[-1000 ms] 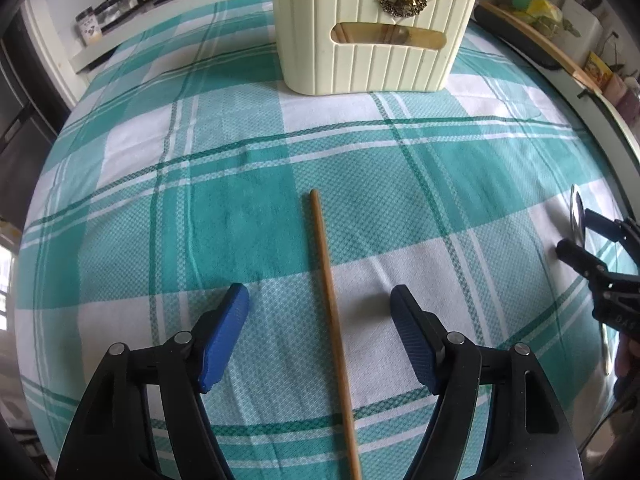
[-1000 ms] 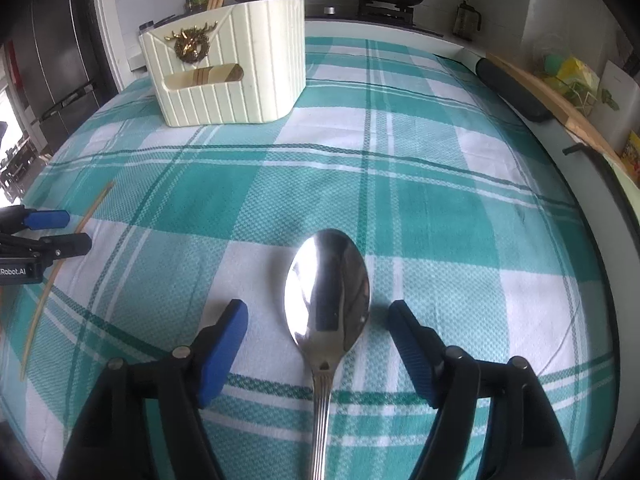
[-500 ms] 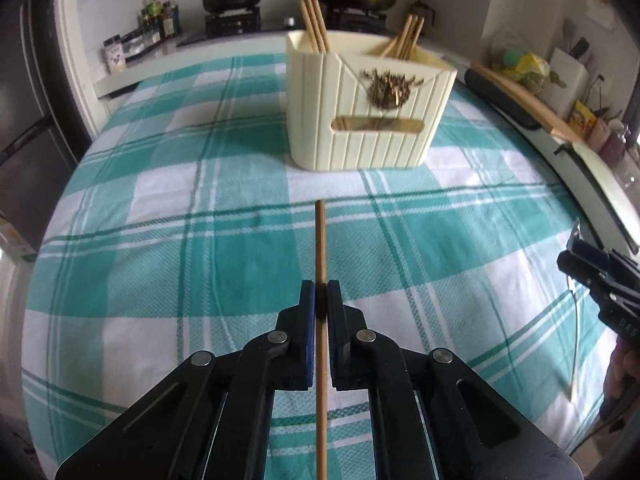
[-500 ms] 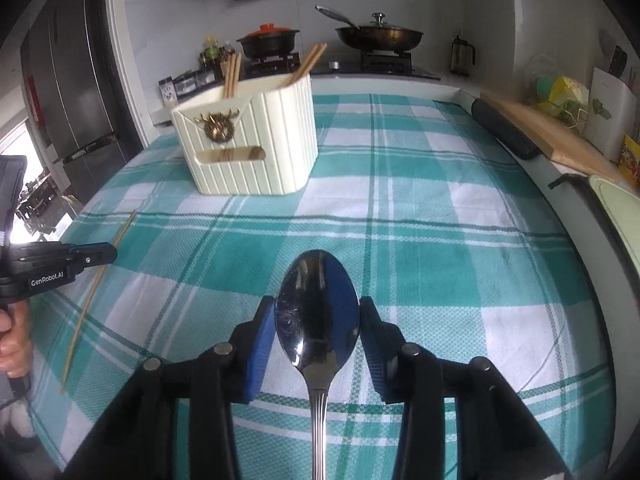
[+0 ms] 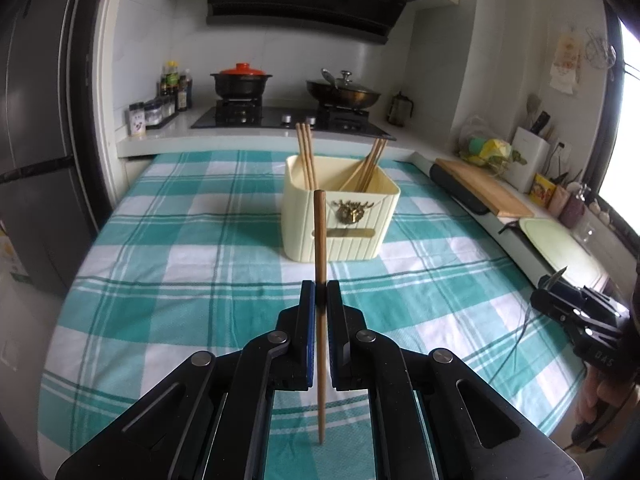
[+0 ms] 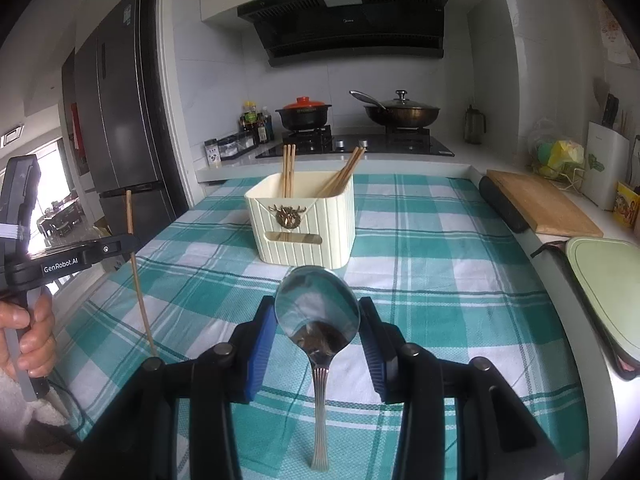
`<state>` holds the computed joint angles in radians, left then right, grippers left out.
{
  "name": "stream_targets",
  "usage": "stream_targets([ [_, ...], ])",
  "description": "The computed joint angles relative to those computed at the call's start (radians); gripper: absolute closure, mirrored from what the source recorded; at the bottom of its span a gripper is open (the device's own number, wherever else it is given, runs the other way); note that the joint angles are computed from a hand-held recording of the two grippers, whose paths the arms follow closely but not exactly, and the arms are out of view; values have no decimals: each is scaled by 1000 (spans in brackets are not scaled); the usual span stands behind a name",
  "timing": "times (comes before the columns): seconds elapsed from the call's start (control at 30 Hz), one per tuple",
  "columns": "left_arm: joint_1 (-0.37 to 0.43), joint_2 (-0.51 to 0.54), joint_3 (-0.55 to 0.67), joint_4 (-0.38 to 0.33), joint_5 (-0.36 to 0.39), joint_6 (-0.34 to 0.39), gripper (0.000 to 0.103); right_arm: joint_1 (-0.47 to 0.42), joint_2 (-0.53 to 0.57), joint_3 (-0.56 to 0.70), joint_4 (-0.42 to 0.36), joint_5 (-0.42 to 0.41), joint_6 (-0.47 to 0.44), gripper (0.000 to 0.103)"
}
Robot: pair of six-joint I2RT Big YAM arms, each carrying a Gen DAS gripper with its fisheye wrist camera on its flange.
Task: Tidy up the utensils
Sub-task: 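Carry the chopstick and spoon into the cream holder box and open both tools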
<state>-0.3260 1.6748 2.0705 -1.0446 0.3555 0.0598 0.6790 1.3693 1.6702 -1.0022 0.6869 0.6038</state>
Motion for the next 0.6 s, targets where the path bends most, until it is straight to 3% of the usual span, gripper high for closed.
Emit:
stream_targets([
  [0.37, 9, 10, 52, -21, 31, -15, 100, -9, 38, 96, 10, 21, -68, 61],
  [0.6, 14, 92, 215, -110, 49, -2, 100, -49, 88, 211, -15, -34, -157, 61],
])
